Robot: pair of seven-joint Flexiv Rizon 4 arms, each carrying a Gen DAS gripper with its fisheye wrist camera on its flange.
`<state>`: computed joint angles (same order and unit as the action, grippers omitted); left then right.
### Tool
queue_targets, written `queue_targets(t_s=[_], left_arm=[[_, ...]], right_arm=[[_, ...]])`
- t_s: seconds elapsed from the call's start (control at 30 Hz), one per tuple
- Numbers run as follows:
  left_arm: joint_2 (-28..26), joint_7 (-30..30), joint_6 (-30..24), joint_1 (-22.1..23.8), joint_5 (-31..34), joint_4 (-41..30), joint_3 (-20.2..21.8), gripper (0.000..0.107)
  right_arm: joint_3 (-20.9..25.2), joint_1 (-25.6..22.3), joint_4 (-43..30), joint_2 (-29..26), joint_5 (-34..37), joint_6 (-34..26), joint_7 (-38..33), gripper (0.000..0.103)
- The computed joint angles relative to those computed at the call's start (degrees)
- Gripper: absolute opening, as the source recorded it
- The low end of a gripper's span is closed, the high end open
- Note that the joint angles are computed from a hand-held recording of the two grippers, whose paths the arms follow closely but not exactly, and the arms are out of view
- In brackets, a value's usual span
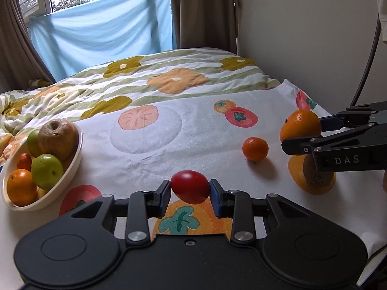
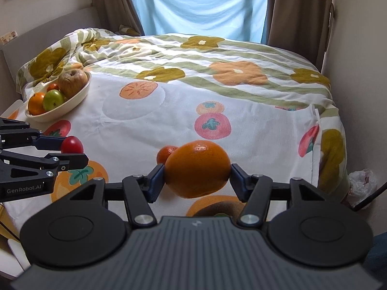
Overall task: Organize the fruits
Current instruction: 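Grasp a large orange with the right tool while the left tool holds the tomato, then carry tomato and orange to the bowl and release them inside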
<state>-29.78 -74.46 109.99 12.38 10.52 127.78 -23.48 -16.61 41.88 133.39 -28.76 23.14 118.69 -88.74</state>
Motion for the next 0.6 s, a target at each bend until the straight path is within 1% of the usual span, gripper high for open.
queue_targets(t_s=[0.13,0.2,0.3,0.37,0.43,0.53,0.6], left_arm=[[3.16,-1.13,0.07,3.03,0.67,1.61,-1.79,0.038],[5.1,-2.02,-0.34,5.73,1.26,2.62,-3.6,0.038],[7.99,-3.57,-0.84,9.83,1.83,4.18,-6.24,0.038],[9.78,-4.76,-1.19,14.1,2.42,5.37,-9.24,0.038],[10.93,-5.66,-1.4,18.9,3.28,6.21,-12.7,0.038],[11.63,-5.96,-1.62,25.32,4.34,6.65,-17.04,0.038],[11.4,-5.53,-2.31,30.07,4.76,6.52,-20.7,0.038]], right_arm=[[-2.87,3.85,0.41,2.62,1.8,-1.07,-0.93,0.073],[-5.17,6.69,0.42,4.02,2.78,-2.18,-1.5,0.073],[-10.62,12.91,0.52,5.84,3.9,-4.65,-1.79,0.073],[-14.29,17.22,0.72,6.98,3.63,-5.95,-1.21,0.073],[-17.1,20.54,0.9,7.62,2.69,-6.59,-0.26,0.073],[-21.53,25.77,0.15,7.31,1.22,-7.74,1.69,0.073],[-24.12,28.82,-0.75,6.54,0.25,-8.67,3.47,0.073]])
